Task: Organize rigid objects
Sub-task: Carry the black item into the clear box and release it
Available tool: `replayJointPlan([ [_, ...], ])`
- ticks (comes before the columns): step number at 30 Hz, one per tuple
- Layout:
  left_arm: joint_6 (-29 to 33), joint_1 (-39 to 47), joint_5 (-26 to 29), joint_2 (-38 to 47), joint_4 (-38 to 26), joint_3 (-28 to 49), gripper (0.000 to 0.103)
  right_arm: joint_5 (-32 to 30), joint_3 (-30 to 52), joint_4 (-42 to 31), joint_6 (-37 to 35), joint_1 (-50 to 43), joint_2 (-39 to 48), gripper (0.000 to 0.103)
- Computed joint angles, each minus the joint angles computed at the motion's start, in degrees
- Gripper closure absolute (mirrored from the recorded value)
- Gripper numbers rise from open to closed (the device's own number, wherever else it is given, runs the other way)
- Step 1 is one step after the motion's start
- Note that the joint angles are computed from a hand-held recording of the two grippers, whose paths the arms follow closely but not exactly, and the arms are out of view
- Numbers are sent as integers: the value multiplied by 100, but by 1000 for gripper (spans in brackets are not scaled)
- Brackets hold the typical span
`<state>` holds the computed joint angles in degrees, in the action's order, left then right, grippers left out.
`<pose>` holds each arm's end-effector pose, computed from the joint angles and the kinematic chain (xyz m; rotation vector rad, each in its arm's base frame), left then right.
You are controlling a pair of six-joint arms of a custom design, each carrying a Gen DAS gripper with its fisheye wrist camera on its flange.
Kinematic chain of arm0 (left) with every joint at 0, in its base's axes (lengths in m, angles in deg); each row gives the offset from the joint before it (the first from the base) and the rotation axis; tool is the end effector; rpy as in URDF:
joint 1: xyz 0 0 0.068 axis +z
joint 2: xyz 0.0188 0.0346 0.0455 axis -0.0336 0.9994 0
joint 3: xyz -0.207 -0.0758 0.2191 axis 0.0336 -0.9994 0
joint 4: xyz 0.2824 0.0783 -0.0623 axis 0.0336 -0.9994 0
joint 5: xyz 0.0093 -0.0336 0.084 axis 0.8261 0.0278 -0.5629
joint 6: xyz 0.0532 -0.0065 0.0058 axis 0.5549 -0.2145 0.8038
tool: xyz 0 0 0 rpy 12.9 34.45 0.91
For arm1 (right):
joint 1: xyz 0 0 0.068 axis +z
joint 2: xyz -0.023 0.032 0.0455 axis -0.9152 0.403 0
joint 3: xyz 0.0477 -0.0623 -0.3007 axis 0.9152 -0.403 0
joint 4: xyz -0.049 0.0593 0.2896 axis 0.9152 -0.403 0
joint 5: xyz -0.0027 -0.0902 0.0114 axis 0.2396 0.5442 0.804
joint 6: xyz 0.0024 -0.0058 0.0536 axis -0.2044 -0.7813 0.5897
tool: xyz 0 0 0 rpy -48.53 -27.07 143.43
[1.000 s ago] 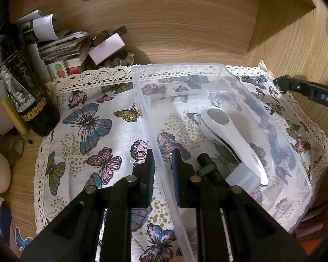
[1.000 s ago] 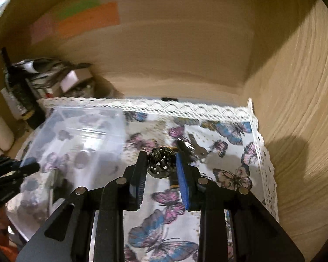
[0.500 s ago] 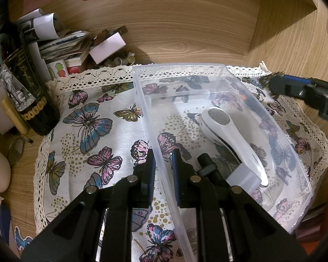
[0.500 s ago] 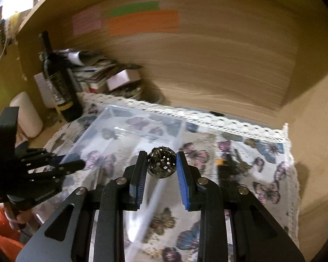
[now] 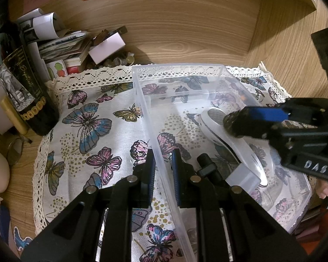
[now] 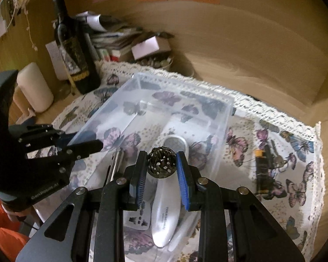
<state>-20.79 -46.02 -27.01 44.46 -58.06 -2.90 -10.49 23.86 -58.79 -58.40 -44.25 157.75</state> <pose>0.1792 -0.1620 0.0820 0.3671 2.3917 -0.2408 0.1825 0.0759 0.0976 -0.4339 2.4053 0.2601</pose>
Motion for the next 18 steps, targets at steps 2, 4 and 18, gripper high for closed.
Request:
replayJointPlan([
  [2,2,6,2,2,-7,7,88,32,43,33,-3,57,179,78],
  [4,1,0,-5,1,-17,13,88,-13,77,19,9,73,283,78],
  [18,-3,-3,-13,-3,-26,13,88,-202,-178,-829,26,-482,-1393,75],
])
